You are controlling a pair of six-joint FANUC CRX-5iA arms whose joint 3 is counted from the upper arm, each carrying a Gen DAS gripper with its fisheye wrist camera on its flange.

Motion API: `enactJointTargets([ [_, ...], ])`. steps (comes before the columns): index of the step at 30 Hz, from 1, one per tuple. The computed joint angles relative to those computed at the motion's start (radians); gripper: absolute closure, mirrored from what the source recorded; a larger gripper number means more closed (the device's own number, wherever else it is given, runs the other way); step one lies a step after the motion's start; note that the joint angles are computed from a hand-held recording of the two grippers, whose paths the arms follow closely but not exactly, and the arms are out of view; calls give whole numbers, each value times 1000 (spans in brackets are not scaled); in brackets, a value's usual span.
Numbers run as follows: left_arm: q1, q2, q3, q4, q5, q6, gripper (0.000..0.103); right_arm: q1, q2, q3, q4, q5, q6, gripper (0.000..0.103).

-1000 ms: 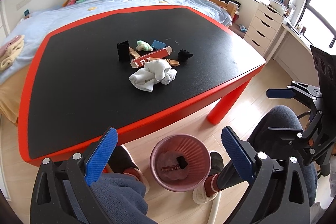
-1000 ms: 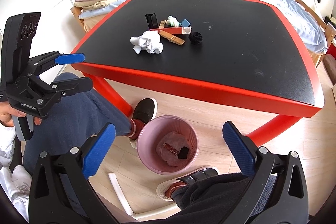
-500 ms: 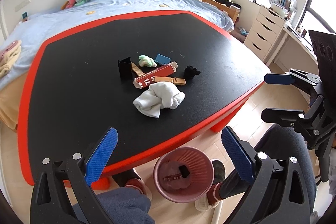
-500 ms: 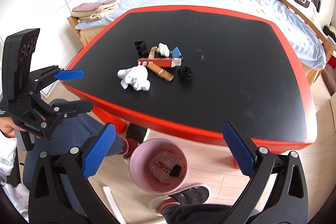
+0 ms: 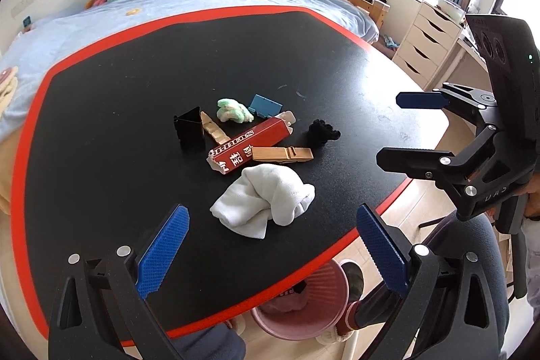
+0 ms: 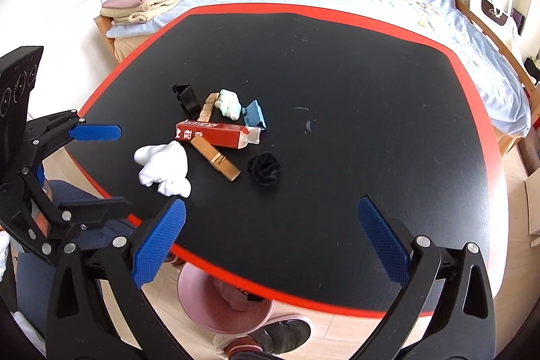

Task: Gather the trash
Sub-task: 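Grasp the black cup with the right tool while the left tool grasps the white sock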

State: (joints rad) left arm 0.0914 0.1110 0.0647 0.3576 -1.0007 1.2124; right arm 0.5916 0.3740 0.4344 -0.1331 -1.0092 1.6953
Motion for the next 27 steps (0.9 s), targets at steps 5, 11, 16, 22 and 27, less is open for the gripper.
enactJointTargets([
  [5,-2,40,27,-12,-8,20,8,-12,60,73,-27,-32,33,3],
  [11,2,55,26,-9,-4,19,8,-21,114,131,-58,-67,58,20],
  [16,6,62,15,5,-4,5,21,-22,136,157,-80,-82,83,36],
  [22,13,57,0,24,12,-11,35,-17,159,188,-80,-99,87,51],
  [27,10,56,2,22,13,-19,51,-13,165,192,-78,-99,92,72],
])
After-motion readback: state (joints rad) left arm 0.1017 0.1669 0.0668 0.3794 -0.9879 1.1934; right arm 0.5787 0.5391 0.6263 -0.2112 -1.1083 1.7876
